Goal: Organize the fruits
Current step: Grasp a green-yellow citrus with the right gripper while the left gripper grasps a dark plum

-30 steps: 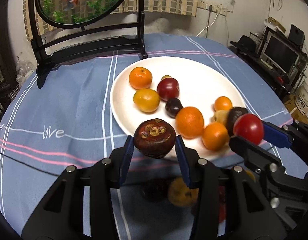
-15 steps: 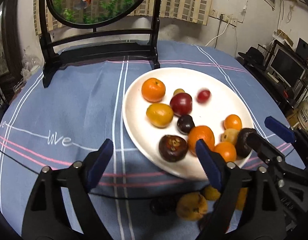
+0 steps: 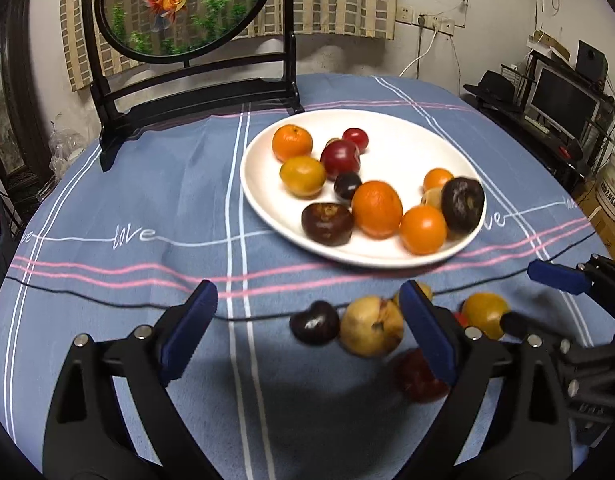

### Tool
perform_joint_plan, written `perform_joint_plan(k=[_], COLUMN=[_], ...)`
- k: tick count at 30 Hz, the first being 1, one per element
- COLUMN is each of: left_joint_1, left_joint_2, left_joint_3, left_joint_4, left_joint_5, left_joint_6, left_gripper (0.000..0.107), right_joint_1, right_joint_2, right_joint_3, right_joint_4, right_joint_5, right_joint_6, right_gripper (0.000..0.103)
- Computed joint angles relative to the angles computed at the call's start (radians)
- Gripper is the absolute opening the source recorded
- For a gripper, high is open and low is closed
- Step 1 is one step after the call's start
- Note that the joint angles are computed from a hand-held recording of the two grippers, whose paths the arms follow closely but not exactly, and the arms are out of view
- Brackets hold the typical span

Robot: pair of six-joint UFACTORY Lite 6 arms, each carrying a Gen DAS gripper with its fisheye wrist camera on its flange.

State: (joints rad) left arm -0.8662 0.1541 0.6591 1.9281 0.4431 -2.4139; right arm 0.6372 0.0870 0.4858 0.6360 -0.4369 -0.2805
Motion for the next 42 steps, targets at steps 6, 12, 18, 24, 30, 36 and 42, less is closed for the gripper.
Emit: perform_joint_plan(k=[6, 12, 18, 24, 30, 36, 42], left_joint_1=[0.048, 0.104, 0.114, 0.122, 0.133, 0.086, 0.09], left_joint_2=[-0.02, -0.063, -0.042, -0.042, -0.045, 0.02, 0.123], left_joint_3=[-0.04, -0.069, -0.057, -0.063, -0.09, -0.06, -0.013], left_joint_4=[0.061, 0.143, 0.105, -0.037, 0.043, 0.005, 0.174], left_joint_5=[-0.016, -0.054, -0.072, -0.052, -0.088, -0.075, -0.048], left_joint_6=[-0.052, -0.127, -0.06, 0.128, 0.139, 0.195, 0.053], left_gripper=[0.094, 0.094, 0.096, 0.096, 0.096, 0.096, 0.074], right_joint_1=[0.057, 0.076, 0.09, 0.045, 0.016, -0.024, -0.014], right_joint_2=[0.085, 0.188, 0.221, 0.173, 0.169, 0.113, 0.122], right_joint_3=[0.051, 0.128, 0.158, 0.115, 0.104, 0.06, 0.069], right_joint_4=[0.172, 0.286, 0.344, 0.29, 0.244, 0.152, 0.144], right_joint_5=[0.023, 0.004, -0.013, -0.012, -0.005, -0.006, -0.003], right_joint_6=[-0.169, -0.242, -0.248, -0.171, -0.114, 0.013, 0.02], right_gripper=[0.057, 0.05, 0.038, 0.038, 0.038, 0.038, 0.038])
